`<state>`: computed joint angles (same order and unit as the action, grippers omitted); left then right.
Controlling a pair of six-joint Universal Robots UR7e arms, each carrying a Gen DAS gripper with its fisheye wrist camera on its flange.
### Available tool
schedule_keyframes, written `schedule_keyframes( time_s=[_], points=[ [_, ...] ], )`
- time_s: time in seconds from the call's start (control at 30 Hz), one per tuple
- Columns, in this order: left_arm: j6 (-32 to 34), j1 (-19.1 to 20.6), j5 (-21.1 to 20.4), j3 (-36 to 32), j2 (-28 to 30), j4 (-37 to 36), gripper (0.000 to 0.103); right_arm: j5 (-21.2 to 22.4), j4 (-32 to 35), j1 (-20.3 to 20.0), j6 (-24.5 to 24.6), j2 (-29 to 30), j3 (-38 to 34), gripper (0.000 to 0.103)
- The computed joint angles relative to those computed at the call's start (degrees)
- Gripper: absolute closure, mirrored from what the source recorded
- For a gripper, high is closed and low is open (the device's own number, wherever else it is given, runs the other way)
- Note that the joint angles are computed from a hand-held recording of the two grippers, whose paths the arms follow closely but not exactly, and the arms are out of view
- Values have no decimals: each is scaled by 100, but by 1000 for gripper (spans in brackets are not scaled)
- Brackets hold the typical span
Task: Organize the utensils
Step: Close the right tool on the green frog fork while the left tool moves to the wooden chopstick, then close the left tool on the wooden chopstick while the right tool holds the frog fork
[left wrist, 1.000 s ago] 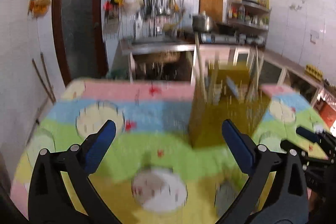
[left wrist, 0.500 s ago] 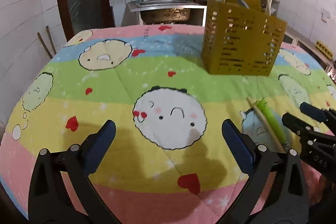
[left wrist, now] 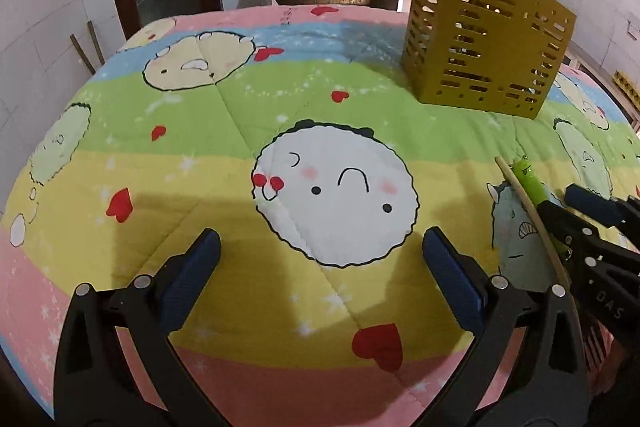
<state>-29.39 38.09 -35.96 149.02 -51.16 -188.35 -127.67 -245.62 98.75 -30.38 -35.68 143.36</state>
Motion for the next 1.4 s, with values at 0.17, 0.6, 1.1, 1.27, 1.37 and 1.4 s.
schedule_keyframes(
  time_s=[0.17,0.6,1.1,1.27,1.37,1.4],
  points=[
    [-104,22,-2,-34,-33,198,5,-285,582,111,108,-61,-266,80],
    [-513,-193,-583,-365,121,435,5,323,22,-687,357,-873,702,88],
    [-743,-496,-775,-1174,837,1098,34,692,-646,-1262,223,-904,1040,88],
    [-594,-461,-827,-1322,934,1142,54,763,-621,-1310,263,-939,1066,88],
    [-437,-426,-934,-1381,941,1111,74,773,-622,-1319,269,-941,1059,88],
    [-378,-411,-965,-1406,941,1120,79,777,-618,-1322,273,-947,1064,88]
  ],
)
